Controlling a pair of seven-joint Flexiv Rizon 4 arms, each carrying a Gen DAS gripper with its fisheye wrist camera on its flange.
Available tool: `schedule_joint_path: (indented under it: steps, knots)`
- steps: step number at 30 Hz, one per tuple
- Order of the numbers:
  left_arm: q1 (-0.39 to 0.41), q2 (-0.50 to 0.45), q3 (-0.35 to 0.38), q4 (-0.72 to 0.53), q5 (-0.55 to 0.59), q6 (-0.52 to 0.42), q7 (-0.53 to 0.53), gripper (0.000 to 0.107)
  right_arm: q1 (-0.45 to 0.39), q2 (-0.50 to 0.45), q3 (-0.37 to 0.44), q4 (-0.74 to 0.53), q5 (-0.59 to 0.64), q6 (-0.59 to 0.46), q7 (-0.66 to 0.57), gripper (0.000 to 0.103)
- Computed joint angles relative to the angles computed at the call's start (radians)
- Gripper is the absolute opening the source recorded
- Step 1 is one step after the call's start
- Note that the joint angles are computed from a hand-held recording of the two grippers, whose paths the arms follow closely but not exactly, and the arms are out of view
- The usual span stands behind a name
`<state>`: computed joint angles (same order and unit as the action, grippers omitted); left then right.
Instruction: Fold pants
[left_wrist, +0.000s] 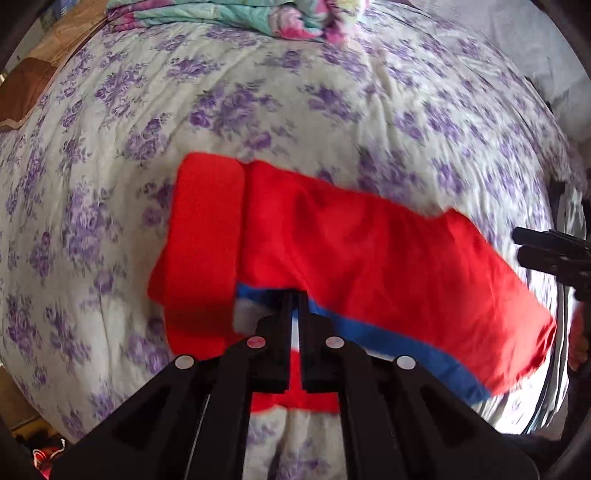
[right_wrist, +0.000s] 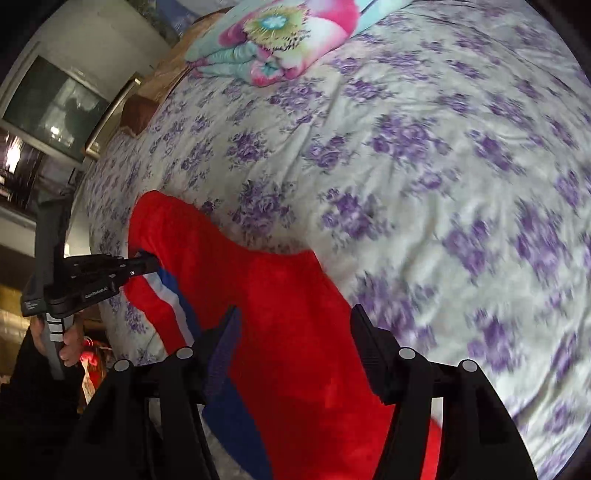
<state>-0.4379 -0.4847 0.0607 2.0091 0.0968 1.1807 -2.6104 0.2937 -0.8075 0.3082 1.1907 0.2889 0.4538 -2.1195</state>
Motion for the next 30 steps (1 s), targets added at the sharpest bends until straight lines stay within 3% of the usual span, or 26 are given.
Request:
schedule_joint_path:
  steps: [2, 5, 6, 7, 8, 9, 11, 14, 18, 21, 23, 25, 26, 28, 30]
  knots:
    - [0.043, -0.008, -0.032, 0.04, -0.048, 0.054, 0.021, 0.002, 0.038, -0.067, -0.008, -0.088, -0.039, -0.061, 0.005, 0.056]
    - [0.041, -0.01, -0.037, 0.072, -0.076, 0.114, 0.026, 0.001, 0.068, -0.112, -0.018, -0.145, -0.074, -0.123, 0.003, 0.053]
    - [0.035, -0.011, -0.032, 0.078, -0.08, 0.126, 0.026, 0.001, 0.07, -0.12, -0.017, -0.154, -0.076, -0.14, 0.0, 0.046]
    - [0.039, -0.028, -0.033, 0.067, -0.091, 0.135, 0.032, 0.002, 0.069, -0.128, -0.015, -0.167, -0.075, -0.163, -0.003, 0.029]
    - [0.031, -0.031, -0.024, 0.069, -0.1, 0.14, 0.022, 0.002, 0.073, -0.129, -0.018, -0.168, -0.078, -0.168, -0.007, 0.02]
    - [0.002, -0.031, 0.006, 0.065, -0.115, 0.126, 0.009, 0.002, 0.074, -0.118, -0.02, -0.152, -0.077, -0.148, -0.014, 0.014]
    - [-0.059, -0.009, 0.077, 0.038, -0.045, 0.029, -0.07, 0.002, 0.072, -0.102, -0.021, -0.139, -0.068, -0.109, -0.011, 0.012]
    - [-0.063, -0.012, 0.085, -0.009, 0.016, -0.082, -0.107, 0.002, 0.099, -0.104, -0.047, -0.119, -0.102, -0.053, 0.013, 0.011]
    - [-0.046, -0.021, 0.06, -0.077, 0.085, -0.201, -0.116, 0.002, 0.102, -0.123, -0.042, -0.109, -0.123, -0.025, 0.04, 0.016]
    - [-0.018, -0.001, 0.033, -0.047, 0.096, -0.163, -0.125, 0.002, 0.063, -0.088, -0.036, -0.099, -0.1, -0.041, 0.074, 0.027]
    - [-0.013, 0.031, 0.023, -0.019, 0.094, -0.148, -0.141, 0.001, 0.013, -0.022, -0.022, -0.045, -0.063, -0.001, 0.059, 0.035]
    - [-0.04, 0.072, 0.033, -0.022, 0.139, -0.193, -0.178, 0.003, -0.053, 0.069, -0.018, 0.039, -0.011, 0.084, 0.044, 0.058]
    - [-0.064, 0.087, 0.039, -0.048, 0.181, -0.24, -0.204, 0.007, -0.083, 0.119, -0.025, 0.093, 0.011, 0.134, 0.046, 0.062]
    - [-0.073, 0.094, 0.019, -0.097, 0.233, -0.266, -0.219, 0.02, -0.139, 0.198, -0.043, 0.178, 0.042, 0.202, 0.064, 0.064]
    - [-0.063, 0.088, -0.013, -0.128, 0.25, -0.217, -0.206, 0.023, -0.204, 0.269, -0.061, 0.262, 0.082, 0.238, 0.088, 0.065]
